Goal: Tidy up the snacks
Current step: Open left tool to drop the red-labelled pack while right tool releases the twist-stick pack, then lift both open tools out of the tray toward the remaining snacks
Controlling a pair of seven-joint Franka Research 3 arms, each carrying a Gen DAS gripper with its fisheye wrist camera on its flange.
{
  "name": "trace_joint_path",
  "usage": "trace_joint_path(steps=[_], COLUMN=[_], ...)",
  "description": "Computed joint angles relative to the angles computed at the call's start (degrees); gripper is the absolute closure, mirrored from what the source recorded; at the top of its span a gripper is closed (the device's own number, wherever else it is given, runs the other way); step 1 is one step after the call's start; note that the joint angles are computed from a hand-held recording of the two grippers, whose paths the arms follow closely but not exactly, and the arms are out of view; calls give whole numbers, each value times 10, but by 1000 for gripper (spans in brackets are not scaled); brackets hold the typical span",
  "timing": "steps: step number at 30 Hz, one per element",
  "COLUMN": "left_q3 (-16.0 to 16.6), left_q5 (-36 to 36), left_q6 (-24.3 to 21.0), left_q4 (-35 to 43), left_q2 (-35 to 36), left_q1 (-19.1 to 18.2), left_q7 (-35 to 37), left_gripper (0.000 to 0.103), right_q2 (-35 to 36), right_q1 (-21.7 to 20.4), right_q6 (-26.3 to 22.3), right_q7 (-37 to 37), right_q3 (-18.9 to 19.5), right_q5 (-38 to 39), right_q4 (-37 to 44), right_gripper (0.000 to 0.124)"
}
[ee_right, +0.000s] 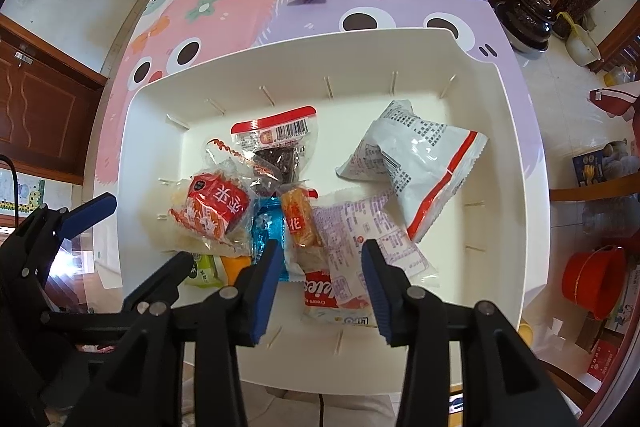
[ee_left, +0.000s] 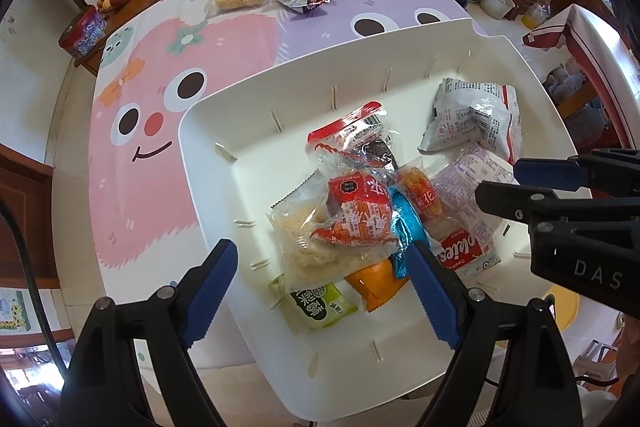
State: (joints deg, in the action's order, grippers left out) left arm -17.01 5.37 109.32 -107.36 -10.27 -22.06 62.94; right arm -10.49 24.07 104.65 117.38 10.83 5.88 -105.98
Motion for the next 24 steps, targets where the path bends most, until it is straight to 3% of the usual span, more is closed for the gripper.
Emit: trace_joint_path(steps=[16,24], left_q3=[1,10], left_q5=[13,9], left_q6=[5,9], left_q4=[12,55], left_q2=[6,32], left_q1=[4,18], left_q7=[-13,-24], left_gripper=[18,18], right_q2=[6,22], right_q1=[-1,-10], right_q6=[3,8], right_q7=[-15,-34], right_q3=[-4,-13], right_q5=[5,2], right_q4=[10,45], right_gripper=[81,82])
